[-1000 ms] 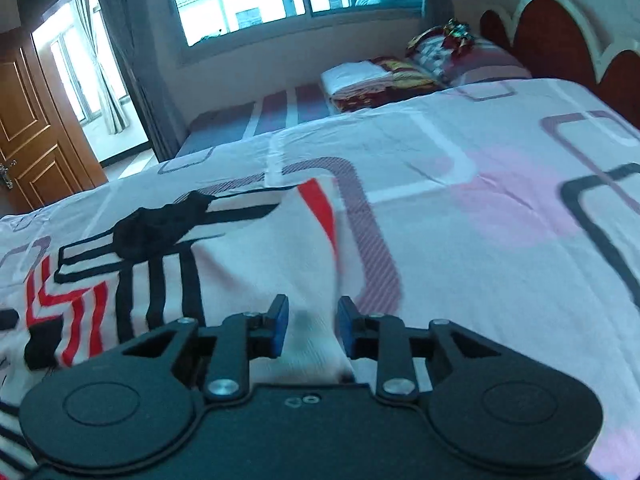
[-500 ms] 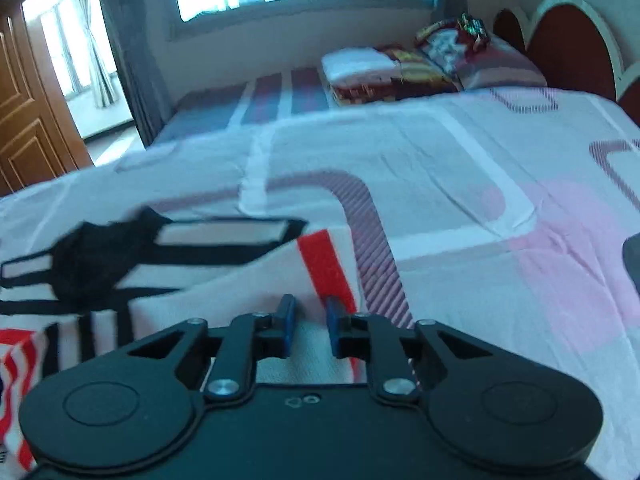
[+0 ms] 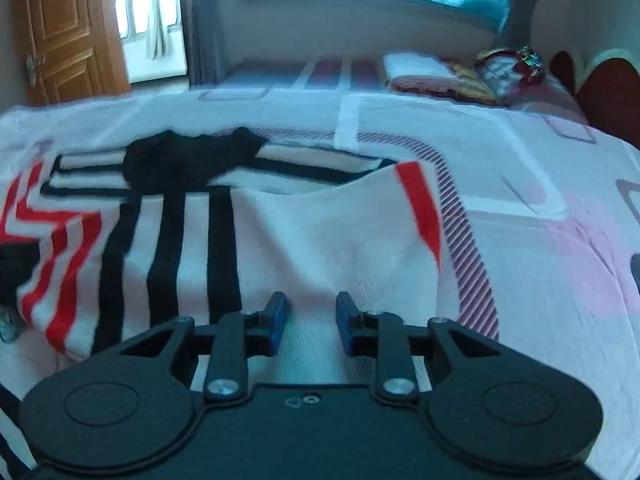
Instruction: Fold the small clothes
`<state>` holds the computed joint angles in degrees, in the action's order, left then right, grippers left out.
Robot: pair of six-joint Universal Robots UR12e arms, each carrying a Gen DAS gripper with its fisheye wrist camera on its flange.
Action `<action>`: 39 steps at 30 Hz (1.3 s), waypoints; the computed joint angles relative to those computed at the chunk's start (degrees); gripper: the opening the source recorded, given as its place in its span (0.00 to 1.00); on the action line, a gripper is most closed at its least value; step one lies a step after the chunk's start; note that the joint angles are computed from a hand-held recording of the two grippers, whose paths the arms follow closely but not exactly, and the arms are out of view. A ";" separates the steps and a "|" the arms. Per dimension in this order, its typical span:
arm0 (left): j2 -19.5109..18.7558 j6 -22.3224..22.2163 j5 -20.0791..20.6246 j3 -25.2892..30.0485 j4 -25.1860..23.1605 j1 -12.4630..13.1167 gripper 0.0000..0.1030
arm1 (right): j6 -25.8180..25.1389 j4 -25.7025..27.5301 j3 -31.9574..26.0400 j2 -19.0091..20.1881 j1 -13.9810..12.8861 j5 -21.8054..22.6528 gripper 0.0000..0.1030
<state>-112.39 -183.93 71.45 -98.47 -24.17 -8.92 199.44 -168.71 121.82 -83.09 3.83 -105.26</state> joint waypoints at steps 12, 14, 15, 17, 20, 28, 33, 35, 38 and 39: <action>5.48 -5.28 2.60 -5.69 -2.94 7.05 0.90 | 6.57 -4.84 -0.24 -2.01 4.67 9.04 0.42; 6.27 -8.89 5.62 -8.35 4.95 8.42 1.00 | 6.11 -4.67 -1.31 -1.17 5.90 9.09 0.46; 6.38 -9.28 4.90 -9.20 7.62 9.41 0.99 | 5.93 -4.55 -1.87 -0.74 6.27 9.55 0.48; 6.39 -9.70 2.62 -9.07 6.74 11.56 0.99 | 5.64 -4.68 -3.07 0.20 7.28 10.05 0.48; 5.69 -13.69 1.99 -8.84 6.68 14.33 0.99 | 5.43 -4.74 -4.93 1.87 8.35 10.84 0.48; 0.77 -26.12 -5.01 -6.67 7.70 19.74 0.44 | 4.19 -3.04 -9.49 5.81 10.87 10.58 0.49; -2.47 -29.96 -6.34 -3.78 10.54 20.31 0.45 | 4.15 -2.16 -11.53 7.44 11.62 8.45 0.49; -3.57 -30.99 -6.46 -2.62 11.16 20.27 0.45 | 4.30 -1.62 -12.28 8.03 11.82 7.49 0.49; -4.77 -32.06 -5.33 -0.96 11.54 19.87 0.36 | 4.98 -0.59 -13.23 8.86 12.02 6.03 0.49; -4.42 -31.72 -4.02 -0.83 10.42 19.78 0.13 | 5.02 -0.14 -13.51 9.09 12.16 5.19 0.49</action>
